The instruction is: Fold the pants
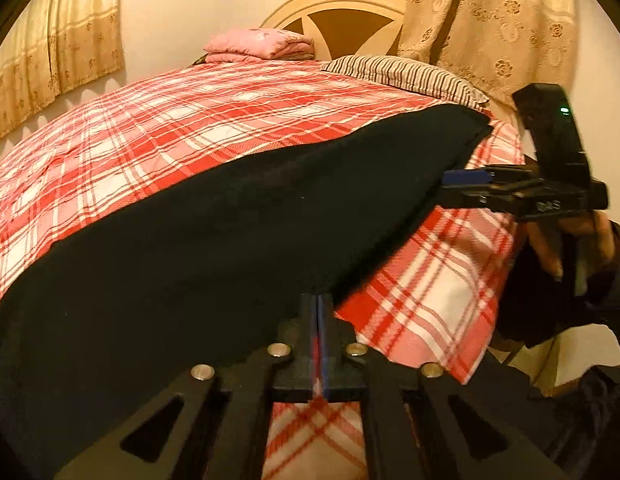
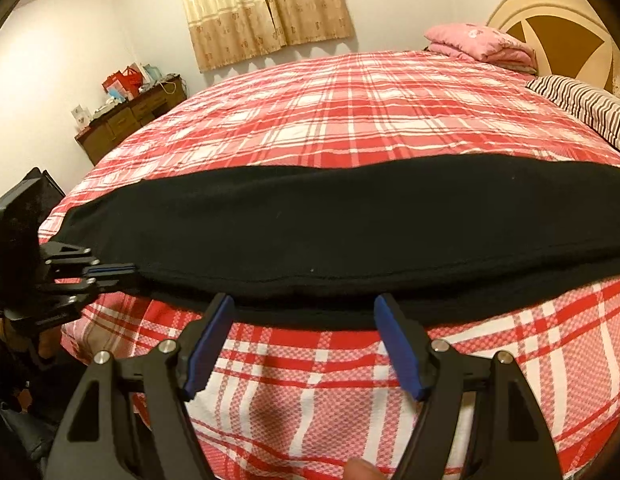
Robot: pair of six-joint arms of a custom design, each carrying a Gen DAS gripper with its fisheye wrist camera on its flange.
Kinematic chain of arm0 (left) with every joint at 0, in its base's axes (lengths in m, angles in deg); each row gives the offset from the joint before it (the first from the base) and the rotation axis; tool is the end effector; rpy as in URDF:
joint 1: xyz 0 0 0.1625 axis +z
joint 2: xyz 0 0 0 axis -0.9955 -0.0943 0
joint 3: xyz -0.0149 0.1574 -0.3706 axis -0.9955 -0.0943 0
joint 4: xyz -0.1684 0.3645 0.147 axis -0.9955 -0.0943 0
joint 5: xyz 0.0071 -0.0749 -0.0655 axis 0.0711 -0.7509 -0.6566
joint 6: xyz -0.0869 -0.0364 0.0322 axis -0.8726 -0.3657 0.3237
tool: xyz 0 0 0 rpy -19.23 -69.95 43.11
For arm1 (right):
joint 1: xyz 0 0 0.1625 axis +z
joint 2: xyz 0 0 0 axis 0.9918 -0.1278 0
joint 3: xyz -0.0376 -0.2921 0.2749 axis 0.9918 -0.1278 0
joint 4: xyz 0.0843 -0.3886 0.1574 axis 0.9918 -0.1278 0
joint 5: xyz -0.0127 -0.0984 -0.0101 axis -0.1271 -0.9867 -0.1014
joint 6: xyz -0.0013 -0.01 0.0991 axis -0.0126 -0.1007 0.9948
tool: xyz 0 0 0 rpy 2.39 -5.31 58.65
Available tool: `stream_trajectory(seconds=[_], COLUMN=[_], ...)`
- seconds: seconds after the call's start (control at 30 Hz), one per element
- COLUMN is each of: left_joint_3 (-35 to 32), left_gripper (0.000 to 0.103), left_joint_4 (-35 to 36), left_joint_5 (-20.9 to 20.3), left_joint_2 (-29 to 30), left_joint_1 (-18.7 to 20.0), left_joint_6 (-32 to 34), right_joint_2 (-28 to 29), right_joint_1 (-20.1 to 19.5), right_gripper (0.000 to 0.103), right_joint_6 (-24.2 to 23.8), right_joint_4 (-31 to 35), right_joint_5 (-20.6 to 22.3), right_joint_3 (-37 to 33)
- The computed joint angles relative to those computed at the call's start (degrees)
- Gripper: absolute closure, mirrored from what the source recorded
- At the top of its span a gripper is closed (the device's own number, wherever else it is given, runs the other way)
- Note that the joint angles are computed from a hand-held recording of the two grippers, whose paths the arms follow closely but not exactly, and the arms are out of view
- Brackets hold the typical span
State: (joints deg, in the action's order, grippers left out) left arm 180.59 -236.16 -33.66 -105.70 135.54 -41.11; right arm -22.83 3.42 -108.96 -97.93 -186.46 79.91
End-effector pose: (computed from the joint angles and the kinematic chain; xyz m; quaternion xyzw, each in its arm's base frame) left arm -0.2847 -0.6438 0.0465 0.3432 0.8826 -0.2467 0.2058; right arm 0.0781 -0.6458 0.2774 0.3013 -0.9033 0.2545 0.1688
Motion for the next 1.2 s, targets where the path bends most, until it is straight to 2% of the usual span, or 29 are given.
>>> stream_trajectory(seconds=[0.2,0.3,0.4,0.47,0.57,0.7,0.8,1.1,1.13,1.17,1.2], left_joint_3=[-0.18,0.83,0.5,-0.52,-2.35,-2.52,-2.58,-1.08,-1.07,-1.28,-1.43], left_gripper=[0.103,0.103,0.102,0.102,0.102,0.102,0.102,0.099,0.095,0.067,0.014], left_joint_4=[0.63,-4.37,-6.14,-4.24,-2.87,-2.49,-1.73,-3.08,-3.35,-3.64,-4.43], left_joint_5=[-0.14,2.33,5.58,6.27,9.58,10.01,11.95,10.43,10.38,10.85,11.72], left_joint_2=[0.57,0.77,1.45,2.0,3.76,3.75,3.92,2.82,2.78,2.85,3.07], left_joint_1=[0.77,-0.2,-1.4,-1.41,-1.31,-1.2,-1.36,-1.12,-1.01,-0.9,-0.93], left_joint_6=[-1.24,0.99,3.95,5.01,6.25,8.1,9.56,10.89,10.33,9.34,8.64], right_joint_2=[0.09,0.0,-0.29,-0.1,0.14,-0.13,-0.15,-0.01,0.04,0.08,0.06], right_joint_1=[0.03,0.02,-0.17,-0.19,-0.04,-0.08,-0.37,-0.64,-0.63,-0.61,-0.59], right_gripper=[0.028,0.027,0.024,0.024,0.024,0.024,0.024,0.024,0.024,0.024,0.024], right_joint_6=[0.32,0.45,1.32,1.8,1.44,0.97,1.49,0.75,0.72,0.69,0.68], right_joint_4=[-0.56,-0.37,0.0,0.37,-0.08,-0.12,0.38,0.72,0.69,0.68,0.59], right_joint_5=[0.53,0.66,1.5,1.44,0.97,1.26,1.79,1.98,1.95,1.91,1.88], right_joint_3=[0.06,0.06,-0.02,-0.26,-0.16,0.11,-0.04,0.0,0.0,0.03,0.15])
